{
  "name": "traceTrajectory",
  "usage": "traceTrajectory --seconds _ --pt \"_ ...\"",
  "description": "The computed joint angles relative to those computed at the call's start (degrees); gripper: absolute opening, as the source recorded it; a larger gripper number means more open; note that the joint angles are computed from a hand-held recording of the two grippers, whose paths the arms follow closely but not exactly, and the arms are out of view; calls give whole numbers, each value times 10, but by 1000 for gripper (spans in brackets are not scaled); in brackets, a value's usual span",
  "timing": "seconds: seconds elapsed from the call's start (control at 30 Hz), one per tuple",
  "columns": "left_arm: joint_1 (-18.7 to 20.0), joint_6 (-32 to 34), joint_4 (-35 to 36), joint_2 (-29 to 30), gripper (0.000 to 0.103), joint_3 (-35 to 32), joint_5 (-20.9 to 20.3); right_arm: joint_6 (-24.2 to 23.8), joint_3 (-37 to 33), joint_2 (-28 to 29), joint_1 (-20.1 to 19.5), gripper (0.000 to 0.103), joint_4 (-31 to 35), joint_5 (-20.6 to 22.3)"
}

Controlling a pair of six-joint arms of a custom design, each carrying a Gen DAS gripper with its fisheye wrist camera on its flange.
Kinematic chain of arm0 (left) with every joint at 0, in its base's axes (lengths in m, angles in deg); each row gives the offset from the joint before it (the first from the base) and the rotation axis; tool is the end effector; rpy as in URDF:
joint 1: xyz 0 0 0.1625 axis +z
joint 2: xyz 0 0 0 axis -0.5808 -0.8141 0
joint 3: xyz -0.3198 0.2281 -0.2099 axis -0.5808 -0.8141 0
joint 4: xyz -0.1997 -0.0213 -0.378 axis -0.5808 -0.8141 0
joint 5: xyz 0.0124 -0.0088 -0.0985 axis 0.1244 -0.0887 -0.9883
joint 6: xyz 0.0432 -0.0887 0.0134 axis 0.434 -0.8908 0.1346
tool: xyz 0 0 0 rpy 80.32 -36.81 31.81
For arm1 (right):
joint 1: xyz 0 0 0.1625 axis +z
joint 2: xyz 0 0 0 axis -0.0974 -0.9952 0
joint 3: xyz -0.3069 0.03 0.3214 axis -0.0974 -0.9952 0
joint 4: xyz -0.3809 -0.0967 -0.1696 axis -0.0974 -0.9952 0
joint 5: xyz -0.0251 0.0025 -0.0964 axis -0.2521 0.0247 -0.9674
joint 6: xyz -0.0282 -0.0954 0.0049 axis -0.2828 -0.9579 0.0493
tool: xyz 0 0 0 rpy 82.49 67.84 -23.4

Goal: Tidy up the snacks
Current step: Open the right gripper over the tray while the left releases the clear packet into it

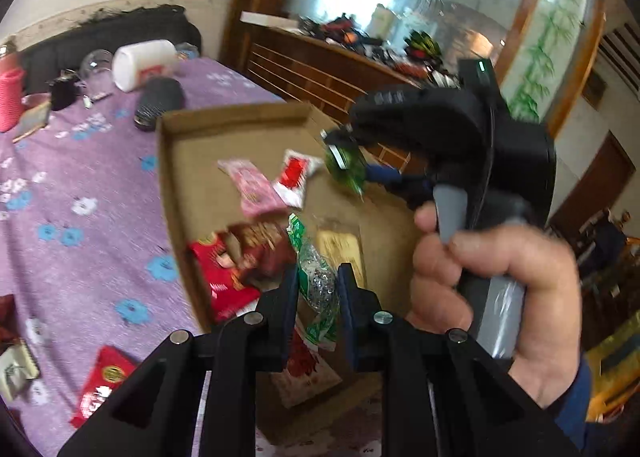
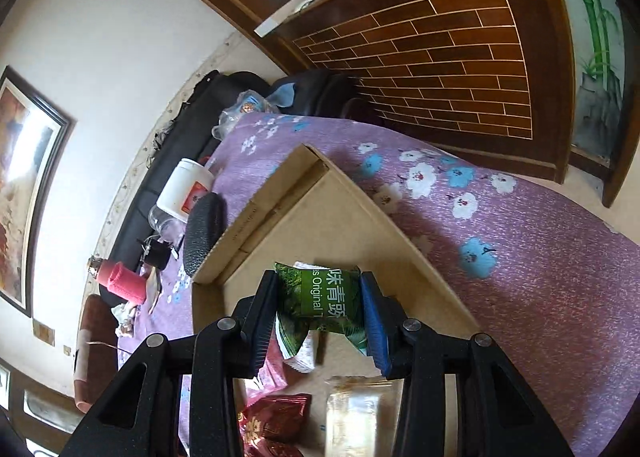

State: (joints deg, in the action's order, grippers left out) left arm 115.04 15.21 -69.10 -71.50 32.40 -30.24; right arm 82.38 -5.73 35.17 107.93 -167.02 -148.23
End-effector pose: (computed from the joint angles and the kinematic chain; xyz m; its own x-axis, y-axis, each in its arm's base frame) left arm -0.0164 -0.8036 0.1879 -0.5203 0.8482 -0.0990 0.8516 0.5066 -0.1346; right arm 0.2263 -0.7513 -0.0252 -0.7529 0.6456 -0.1275 0.3001 0.1645 -0.9396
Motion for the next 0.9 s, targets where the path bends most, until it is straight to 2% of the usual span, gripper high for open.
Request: traceTrajectory --seconds 0.17,0.43,0.9 --pt "7 8 17 12 19 -16 6 -8 -11 3 3 44 18 -14" --pt "8 10 -3 17 19 -14 10 -3 -26 9 3 44 49 -22" --pt "7 26 -34 6 19 9 4 -6 -41 16 6 47 65 -28"
